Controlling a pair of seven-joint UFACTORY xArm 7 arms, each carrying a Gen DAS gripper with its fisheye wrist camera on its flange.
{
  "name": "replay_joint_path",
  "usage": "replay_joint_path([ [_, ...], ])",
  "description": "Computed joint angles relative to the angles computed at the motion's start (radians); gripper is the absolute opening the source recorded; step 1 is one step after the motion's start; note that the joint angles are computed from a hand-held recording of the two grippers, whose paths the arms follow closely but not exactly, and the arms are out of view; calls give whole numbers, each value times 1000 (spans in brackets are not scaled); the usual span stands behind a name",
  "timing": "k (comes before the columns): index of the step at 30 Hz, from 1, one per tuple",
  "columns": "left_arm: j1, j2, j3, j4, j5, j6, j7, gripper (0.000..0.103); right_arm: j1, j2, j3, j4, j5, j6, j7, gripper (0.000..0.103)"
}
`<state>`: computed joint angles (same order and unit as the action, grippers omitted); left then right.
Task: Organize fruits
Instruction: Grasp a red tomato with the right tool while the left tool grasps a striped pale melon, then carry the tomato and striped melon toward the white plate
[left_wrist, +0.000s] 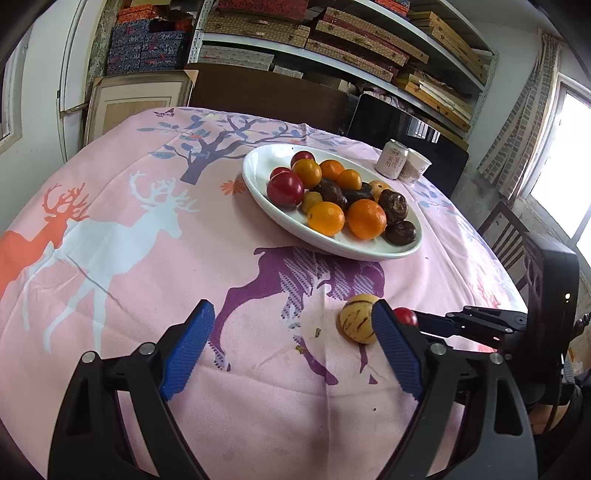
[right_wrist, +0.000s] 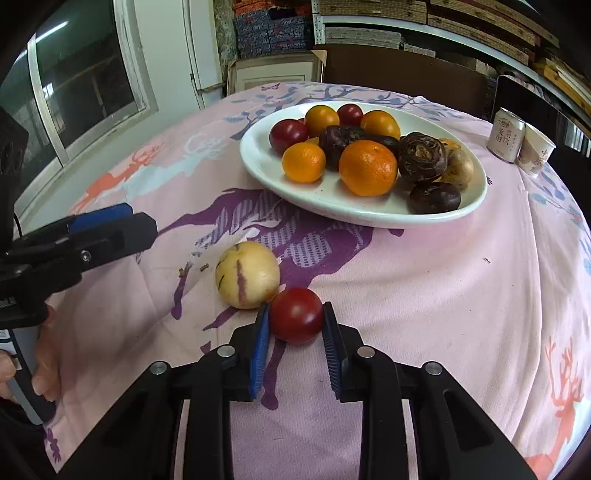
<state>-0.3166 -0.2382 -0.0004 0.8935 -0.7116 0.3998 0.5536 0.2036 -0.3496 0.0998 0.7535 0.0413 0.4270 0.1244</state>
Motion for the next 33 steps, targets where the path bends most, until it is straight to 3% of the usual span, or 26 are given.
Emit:
replay_joint_path([
  [10,0,15,-17,16,31,41,22,85,-10,-209,-29,-153,33,-49,45,28],
  [17,-13,32,-98,23,249,33,-48,85,-40,-341,-56,-261,45,-83,81,28],
  [23,-3,88,-148,65,452,16,-207,85,-28,-362,-76,-285,64,-107,71,28],
  [25,-5,105,-145,77,476,22,-229,79,-23,-370,-73,-290,62,-116,64,28],
  [27,-2,121,-143,89,506,43,-252,52,-21,-375,-69,-293,59,-121,59,28],
  [28,-4,128,-139,96,497,59,-244,47,-16,-374,-73,-292,60,-122,54,28],
  [30,-9,127,-133,93,476,57,-224,41,-9,-372,-81,-291,67,-121,49,28],
  [33,-17,118,-126,81,436,46,-186,40,-1,-372,-91,-292,79,-122,42,28],
])
